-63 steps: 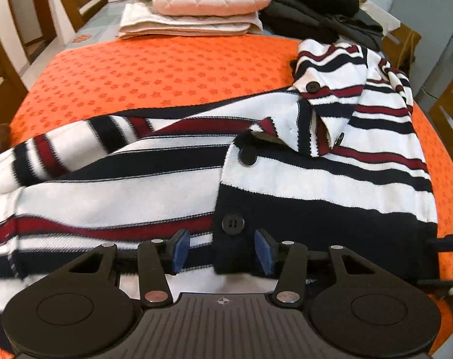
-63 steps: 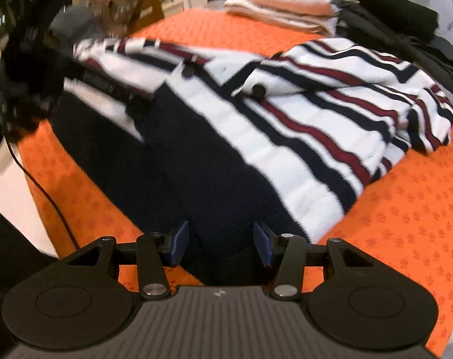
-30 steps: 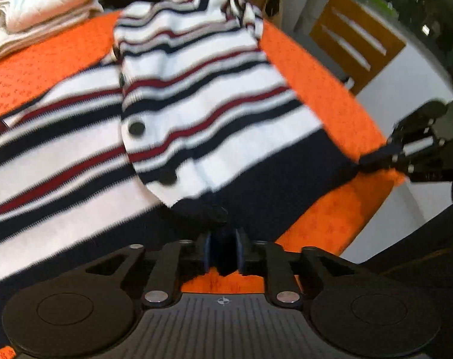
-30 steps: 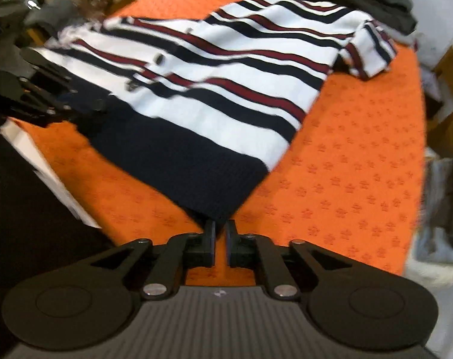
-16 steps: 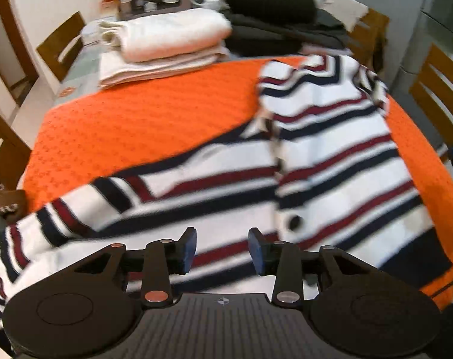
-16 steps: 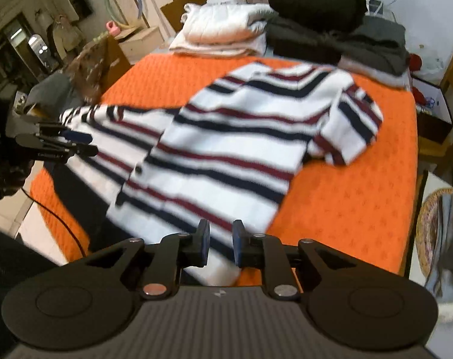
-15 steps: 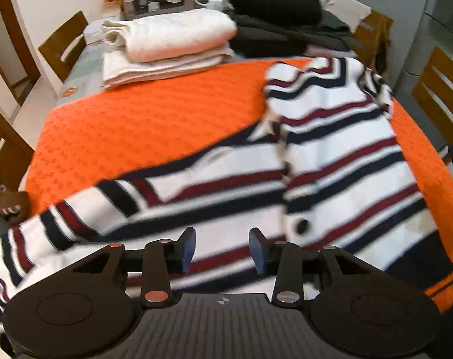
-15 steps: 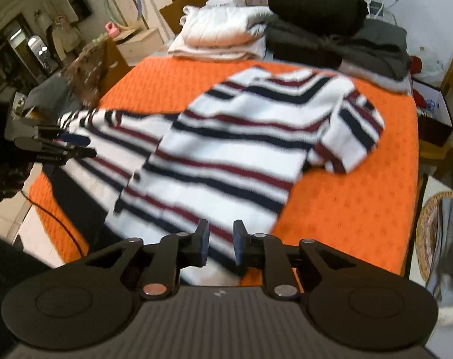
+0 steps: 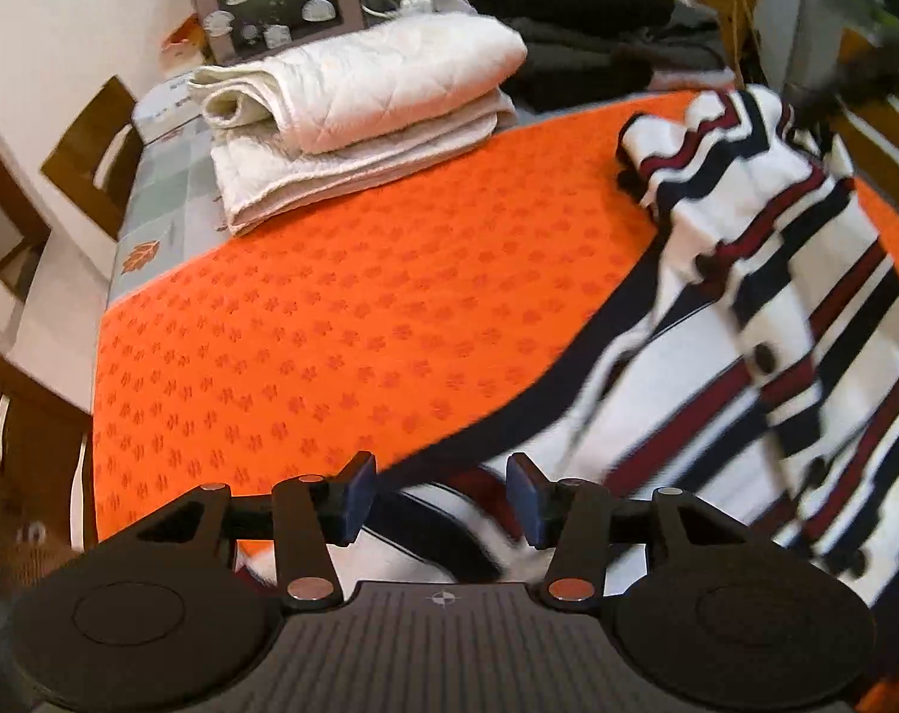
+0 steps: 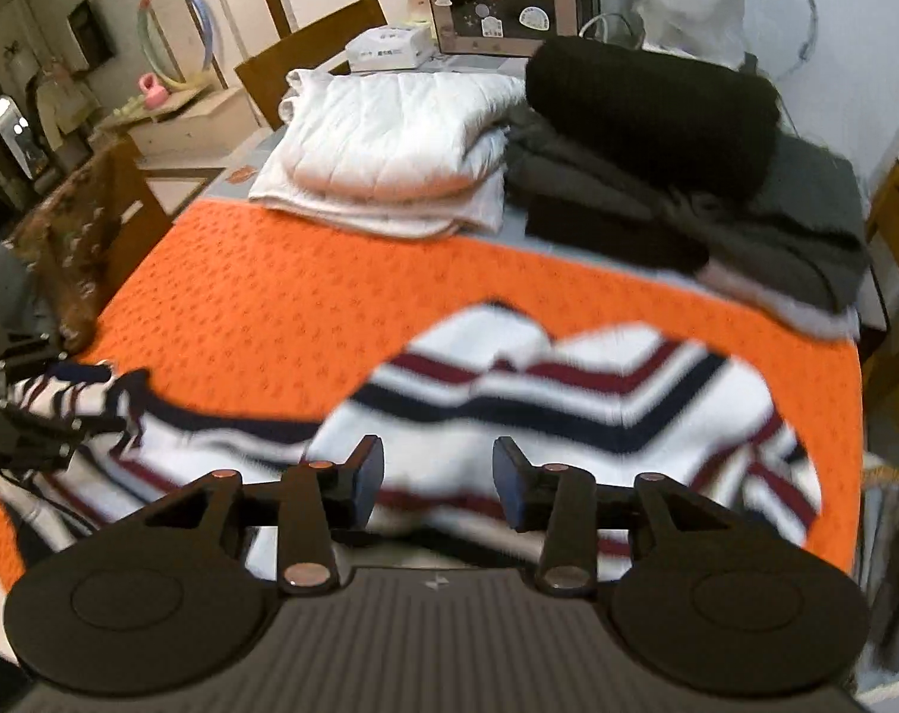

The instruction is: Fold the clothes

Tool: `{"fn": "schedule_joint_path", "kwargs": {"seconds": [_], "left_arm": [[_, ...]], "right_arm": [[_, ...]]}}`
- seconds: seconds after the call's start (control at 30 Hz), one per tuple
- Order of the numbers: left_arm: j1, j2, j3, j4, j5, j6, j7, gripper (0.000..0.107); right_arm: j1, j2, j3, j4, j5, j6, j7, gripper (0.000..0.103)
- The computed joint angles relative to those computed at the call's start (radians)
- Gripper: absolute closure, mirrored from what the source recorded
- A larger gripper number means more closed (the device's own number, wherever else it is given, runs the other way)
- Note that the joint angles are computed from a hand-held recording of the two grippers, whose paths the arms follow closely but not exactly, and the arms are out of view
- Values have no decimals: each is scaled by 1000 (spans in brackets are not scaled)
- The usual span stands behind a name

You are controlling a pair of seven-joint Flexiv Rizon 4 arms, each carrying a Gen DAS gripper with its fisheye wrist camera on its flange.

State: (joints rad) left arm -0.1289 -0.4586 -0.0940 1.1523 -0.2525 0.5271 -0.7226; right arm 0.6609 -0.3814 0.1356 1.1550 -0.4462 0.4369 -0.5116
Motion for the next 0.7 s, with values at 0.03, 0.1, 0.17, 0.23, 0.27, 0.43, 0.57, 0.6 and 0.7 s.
{"fn": "schedule_joint_path", "kwargs": {"seconds": [0.03,0.1,0.17,0.23,0.27,0.43,0.57,0.6,0.7], "left_arm": [[4,-19,-4,-24,3,-17,19,54],[10,-57,-10,-72,8,-53,53,54],[12,-88,-13,-114,8,-91,78,53],[13,-112,-16,-146,2,-123,90,52],[14,-123,-17,-160,-2,-139,94,51],[17,-145,-18,-185,-24,-163,87,45],[26,-147,-17,-186,-44,-193,57,44],[29,-143,-18,-178,-51,-193,50,44],[38,-125,-20,-138,-74,-177,31,43]], "right_arm": [[-3,-30,-6,-44,6,-19,-18,49],[-11,-85,-19,-121,20,-44,-54,48],[-16,-141,-33,-200,38,-72,-90,47],[-23,-201,-46,-287,63,-113,-127,46],[-26,-233,-53,-336,75,-136,-146,46],[-29,-373,-80,-553,121,-277,-242,45],[-37,-429,-84,-642,179,-366,-305,57],[-38,-402,-89,-591,188,-339,-300,79],[-36,-288,-95,-393,186,-203,-245,94]]}}
